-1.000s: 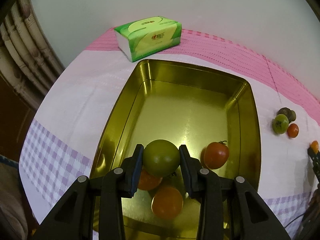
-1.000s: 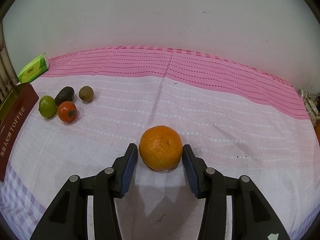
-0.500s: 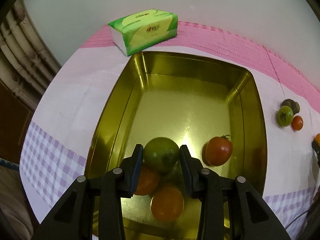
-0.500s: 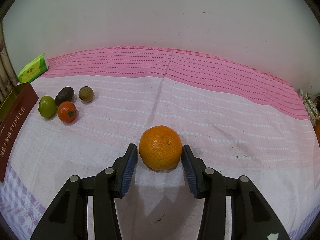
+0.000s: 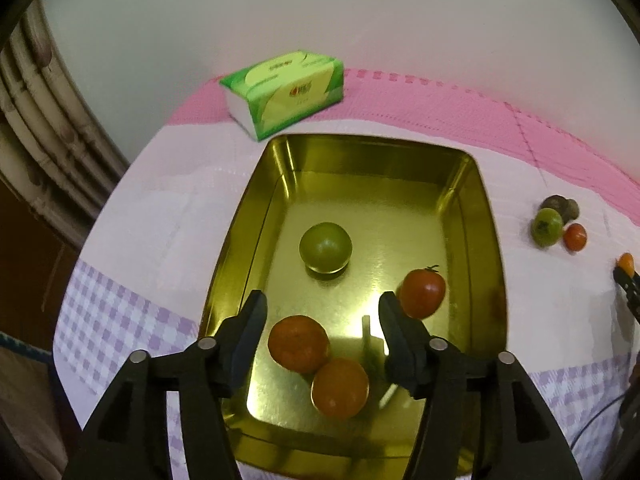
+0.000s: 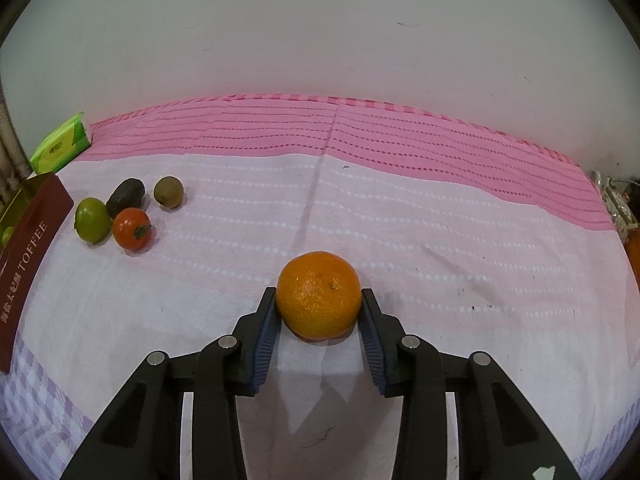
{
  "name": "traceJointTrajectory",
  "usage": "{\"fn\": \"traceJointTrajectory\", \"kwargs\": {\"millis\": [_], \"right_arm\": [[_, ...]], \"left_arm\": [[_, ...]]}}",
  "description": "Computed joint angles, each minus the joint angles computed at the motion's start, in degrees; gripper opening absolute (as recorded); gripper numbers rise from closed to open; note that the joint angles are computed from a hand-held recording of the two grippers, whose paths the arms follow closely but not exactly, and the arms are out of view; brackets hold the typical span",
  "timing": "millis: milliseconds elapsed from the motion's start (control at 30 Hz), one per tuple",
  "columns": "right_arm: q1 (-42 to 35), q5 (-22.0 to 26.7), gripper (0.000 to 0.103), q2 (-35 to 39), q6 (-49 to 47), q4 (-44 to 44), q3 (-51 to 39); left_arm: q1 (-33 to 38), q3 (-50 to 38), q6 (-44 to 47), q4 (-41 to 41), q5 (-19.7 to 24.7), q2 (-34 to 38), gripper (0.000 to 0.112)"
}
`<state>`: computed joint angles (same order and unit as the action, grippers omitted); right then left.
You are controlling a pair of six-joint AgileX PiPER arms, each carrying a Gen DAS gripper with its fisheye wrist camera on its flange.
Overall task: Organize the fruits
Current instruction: 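Grasp the green tomato with the left tool and release it in the tray while right holds the orange, then carry the large orange into the gold tray and open the right tool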
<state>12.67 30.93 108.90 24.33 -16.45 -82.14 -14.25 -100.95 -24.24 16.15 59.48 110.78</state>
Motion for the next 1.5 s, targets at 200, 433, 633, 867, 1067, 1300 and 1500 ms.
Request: {"fn": "traceJointTrajectory", "kwargs": {"millis": [200, 433, 633, 867, 1067, 1300, 1500], "right_arm": [[0.70, 2.00, 0.035, -0.36, -1.69, 3.04, -1.00], [5.28, 2.90, 0.035, -2.18, -4.33, 5.60, -1.59], [11.29, 4.78, 0.035, -1.61, -9.67, 11.92, -7.28], [19.66, 9.48, 0.035, 3.22, -15.70, 18.84, -19.72], [25.96, 15.86, 0.035, 11.73, -16.63, 18.57, -34.11], [29.49, 25.60, 0.035, 22.66, -16.15, 15.67, -51.81], [30.24, 33.39, 0.035, 30.44, -15.66, 14.08, -65.45]], "left_arm": [[-0.41, 4.92, -0.05, 1.50, -2.25, -4.18, 0.069], [1.73, 12.13, -1.69, 1.37, -5.40, -10.24, 0.075], [4.72, 16.75, -3.12, 1.94, -6.87, -14.94, 0.078], [8.13, 21.94, -5.13, 3.38, -7.29, -19.38, 0.080], [10.31, 25.89, -5.73, 3.64, -7.45, -21.81, 0.080], [11.51, 26.82, -6.37, 3.68, -7.12, -22.56, 0.080], [11.79, 26.82, -6.07, 3.29, -7.31, -22.45, 0.080]]}}
